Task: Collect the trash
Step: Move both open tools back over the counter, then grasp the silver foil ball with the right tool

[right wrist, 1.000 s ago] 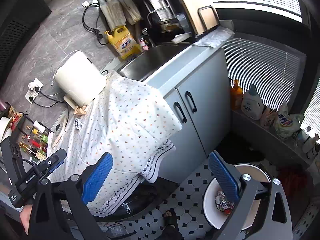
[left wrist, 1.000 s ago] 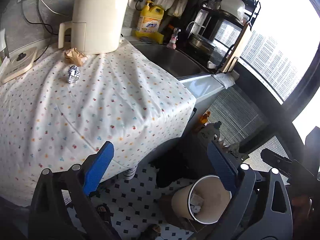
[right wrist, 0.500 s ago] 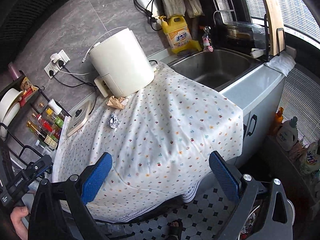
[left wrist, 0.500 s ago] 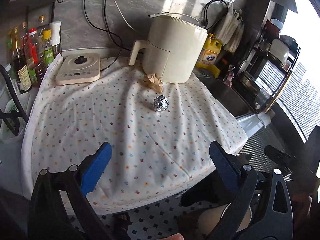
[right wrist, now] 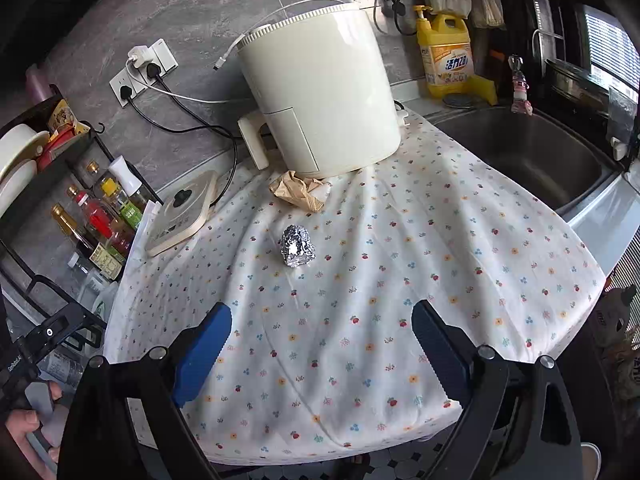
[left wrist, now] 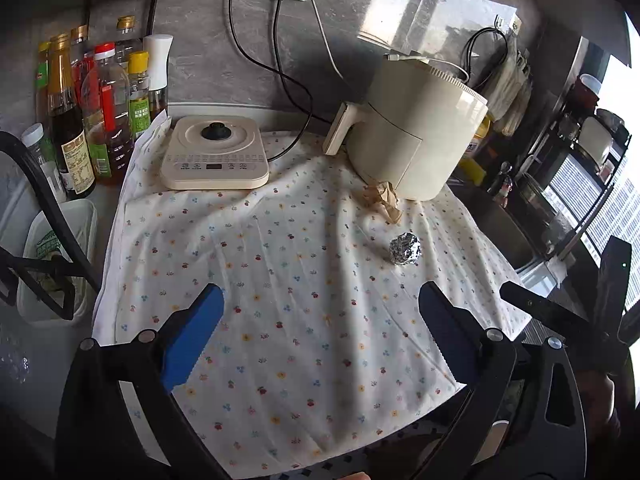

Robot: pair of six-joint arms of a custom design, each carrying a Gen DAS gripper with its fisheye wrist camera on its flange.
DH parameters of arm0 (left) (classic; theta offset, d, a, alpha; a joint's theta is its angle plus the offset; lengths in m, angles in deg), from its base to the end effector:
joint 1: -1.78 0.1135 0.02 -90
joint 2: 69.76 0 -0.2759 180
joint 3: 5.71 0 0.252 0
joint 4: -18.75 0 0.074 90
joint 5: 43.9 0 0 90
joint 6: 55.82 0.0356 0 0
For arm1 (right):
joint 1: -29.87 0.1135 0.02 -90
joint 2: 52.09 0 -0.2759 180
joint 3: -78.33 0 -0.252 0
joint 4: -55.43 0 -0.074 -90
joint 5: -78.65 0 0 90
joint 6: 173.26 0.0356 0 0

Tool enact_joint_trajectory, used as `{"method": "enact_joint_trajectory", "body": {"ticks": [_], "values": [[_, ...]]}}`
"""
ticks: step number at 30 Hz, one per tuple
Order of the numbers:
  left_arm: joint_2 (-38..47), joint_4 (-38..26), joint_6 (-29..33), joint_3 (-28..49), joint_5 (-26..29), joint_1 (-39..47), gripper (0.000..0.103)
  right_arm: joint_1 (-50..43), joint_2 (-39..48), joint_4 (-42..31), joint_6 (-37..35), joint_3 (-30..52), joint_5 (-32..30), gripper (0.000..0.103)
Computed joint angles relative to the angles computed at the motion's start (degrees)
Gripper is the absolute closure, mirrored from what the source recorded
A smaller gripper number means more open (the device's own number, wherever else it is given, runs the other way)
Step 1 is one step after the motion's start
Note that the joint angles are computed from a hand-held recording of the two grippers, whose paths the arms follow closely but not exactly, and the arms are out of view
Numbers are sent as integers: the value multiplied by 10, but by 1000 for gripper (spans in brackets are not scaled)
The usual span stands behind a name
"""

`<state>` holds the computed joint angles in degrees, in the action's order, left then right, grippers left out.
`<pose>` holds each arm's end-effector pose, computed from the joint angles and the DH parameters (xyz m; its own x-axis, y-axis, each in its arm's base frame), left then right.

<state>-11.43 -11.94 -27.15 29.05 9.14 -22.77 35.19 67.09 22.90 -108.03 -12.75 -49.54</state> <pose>0.1599 -0.0495 0.1644 -0.3652 -0.6039 -0.7084 -0.6418 0.7146 -0.2784 0.4150 0.0607 0.1367 -0.6556 -0.3918 -0.6456 -0.6928 0.6522 0.3077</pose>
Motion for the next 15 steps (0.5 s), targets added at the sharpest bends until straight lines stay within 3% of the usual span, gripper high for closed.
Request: {"method": "enact_joint_trajectory", "body": {"ticks": [9, 15], "values": [[8, 136, 162, -66, 140, 202, 6, 101, 114, 36, 89, 101, 70, 15], [71, 221, 212, -91, 200, 283, 6, 144, 188, 17, 106, 187, 114, 15]]}}
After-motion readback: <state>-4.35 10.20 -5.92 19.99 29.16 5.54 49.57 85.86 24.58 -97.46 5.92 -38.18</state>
